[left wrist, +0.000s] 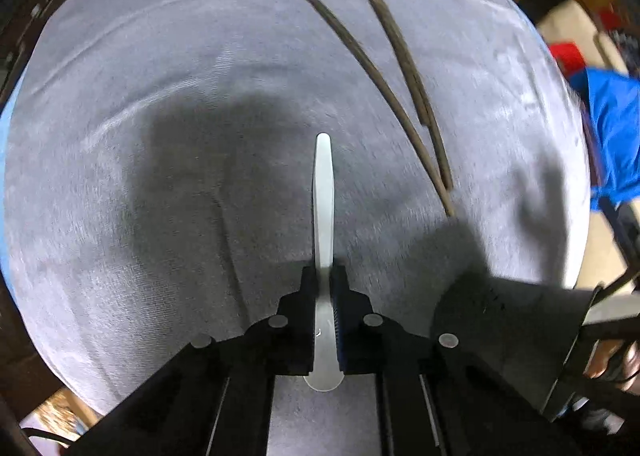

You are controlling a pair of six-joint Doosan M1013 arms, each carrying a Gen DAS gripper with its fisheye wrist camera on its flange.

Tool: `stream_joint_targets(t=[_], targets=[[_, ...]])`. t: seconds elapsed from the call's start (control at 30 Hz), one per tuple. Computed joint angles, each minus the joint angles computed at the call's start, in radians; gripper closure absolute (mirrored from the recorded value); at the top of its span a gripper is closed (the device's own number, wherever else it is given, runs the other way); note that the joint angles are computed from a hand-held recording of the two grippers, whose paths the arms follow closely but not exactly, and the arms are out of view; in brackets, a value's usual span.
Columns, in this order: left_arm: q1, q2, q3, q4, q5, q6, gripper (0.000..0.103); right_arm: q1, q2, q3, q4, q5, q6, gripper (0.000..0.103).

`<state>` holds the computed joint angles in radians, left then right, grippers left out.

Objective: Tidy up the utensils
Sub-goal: 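Lower the left gripper onto the white plastic spoon and close on its handle, then grasp a thin metal chopstick with the right gripper while the left gripper holds the spoon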

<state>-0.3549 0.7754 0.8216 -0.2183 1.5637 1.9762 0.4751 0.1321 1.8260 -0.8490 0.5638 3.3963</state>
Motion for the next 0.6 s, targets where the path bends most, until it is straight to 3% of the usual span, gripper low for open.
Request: stream_joint_targets(t=[0.17,0.47,0.6], targets=[[0.015,0.023,-0.035,-0.038,0.025,-0.074,0.095,-0.002,0.002,-0.003,0.010,-0.004,-0.014,0.040],[0.023,0.017,-0.019,-0.043,-0.011,-0.122,0.095,-0.011,0.007,-0.004,0.066,-0.026,-0.066,0.040],[0.020,0.039,-0.054,-0.059,0.024,-0.165,0.094,-0.018,0.007,-0.002,0.097,-0.039,-0.088,0.040]])
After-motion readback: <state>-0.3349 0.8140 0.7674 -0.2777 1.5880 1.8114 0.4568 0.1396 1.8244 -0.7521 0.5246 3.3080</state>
